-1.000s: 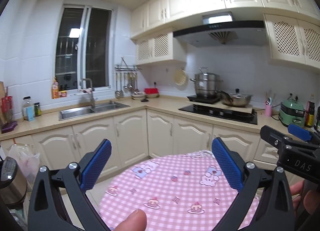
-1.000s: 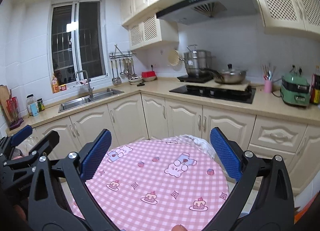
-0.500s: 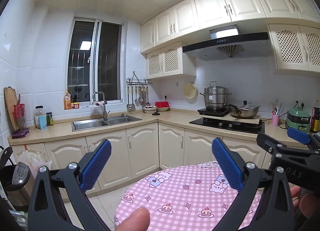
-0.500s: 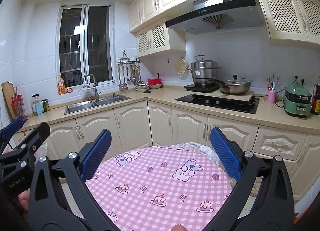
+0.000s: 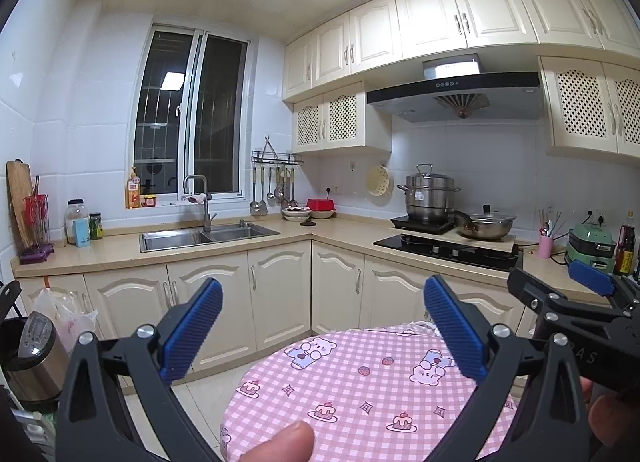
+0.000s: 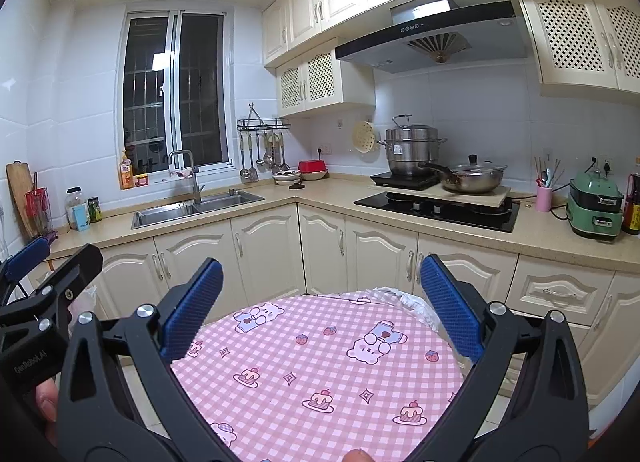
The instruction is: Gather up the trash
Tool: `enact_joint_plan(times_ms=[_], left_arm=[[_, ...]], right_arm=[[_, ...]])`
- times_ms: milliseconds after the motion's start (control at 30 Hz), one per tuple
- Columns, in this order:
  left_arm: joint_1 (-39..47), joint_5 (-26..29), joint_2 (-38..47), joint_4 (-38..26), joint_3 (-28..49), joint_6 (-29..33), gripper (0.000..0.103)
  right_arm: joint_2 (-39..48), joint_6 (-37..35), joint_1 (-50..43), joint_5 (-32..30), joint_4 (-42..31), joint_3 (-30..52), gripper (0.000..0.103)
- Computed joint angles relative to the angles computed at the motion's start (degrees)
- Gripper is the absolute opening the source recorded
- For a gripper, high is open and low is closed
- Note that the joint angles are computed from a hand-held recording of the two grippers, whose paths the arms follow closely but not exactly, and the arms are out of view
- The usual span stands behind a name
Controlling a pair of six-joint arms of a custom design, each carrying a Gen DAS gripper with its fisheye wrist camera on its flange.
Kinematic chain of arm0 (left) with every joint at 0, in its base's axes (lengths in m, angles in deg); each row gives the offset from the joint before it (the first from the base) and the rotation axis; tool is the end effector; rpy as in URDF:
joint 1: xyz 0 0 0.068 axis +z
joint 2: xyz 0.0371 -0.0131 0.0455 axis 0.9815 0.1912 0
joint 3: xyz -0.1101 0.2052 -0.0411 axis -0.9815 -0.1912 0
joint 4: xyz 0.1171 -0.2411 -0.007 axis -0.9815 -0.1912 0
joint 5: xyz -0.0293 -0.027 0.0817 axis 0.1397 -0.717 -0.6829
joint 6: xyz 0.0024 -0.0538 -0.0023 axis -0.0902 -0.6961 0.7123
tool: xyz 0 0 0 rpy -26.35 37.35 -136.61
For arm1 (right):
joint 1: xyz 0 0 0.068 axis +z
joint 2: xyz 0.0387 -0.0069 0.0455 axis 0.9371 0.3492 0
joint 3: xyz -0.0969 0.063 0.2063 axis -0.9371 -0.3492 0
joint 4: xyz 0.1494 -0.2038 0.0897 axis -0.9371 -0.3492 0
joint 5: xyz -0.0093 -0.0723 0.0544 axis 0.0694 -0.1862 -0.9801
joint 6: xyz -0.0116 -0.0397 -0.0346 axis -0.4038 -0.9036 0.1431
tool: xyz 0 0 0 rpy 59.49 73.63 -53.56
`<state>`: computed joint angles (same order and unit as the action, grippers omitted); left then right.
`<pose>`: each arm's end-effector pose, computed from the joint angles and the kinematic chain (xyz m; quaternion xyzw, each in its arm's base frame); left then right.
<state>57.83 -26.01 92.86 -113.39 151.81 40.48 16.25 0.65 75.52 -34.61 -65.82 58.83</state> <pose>0.2242 -0.0781 0.5419 0.0427 0.7495 -0.0527 0.6585 0.2132 0.0163 0.5458 0.0573 0.7729 0.0074 0.6318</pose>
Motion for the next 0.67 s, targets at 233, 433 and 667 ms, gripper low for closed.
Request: enact_joint_plan(times_ms=[233, 433, 667], left_arm=[[0.6, 0.4, -1.0, 1.3, -1.9, 0.0, 0.099], [1.3, 1.9, -2.3, 2.9, -3.8, -0.4, 0.099], [0.3, -0.2, -1.9, 2.6, -3.6, -0.2, 0.099]], right_arm=[[1.2, -0.1, 0.8, 0.4, -0.5, 1.5, 0.097], [1.3, 0.1, 1.3, 0.5, -0.7, 1.7, 0.097], [1.6, 0.1, 1.7, 0.6, -0.8, 2.2, 0.097]])
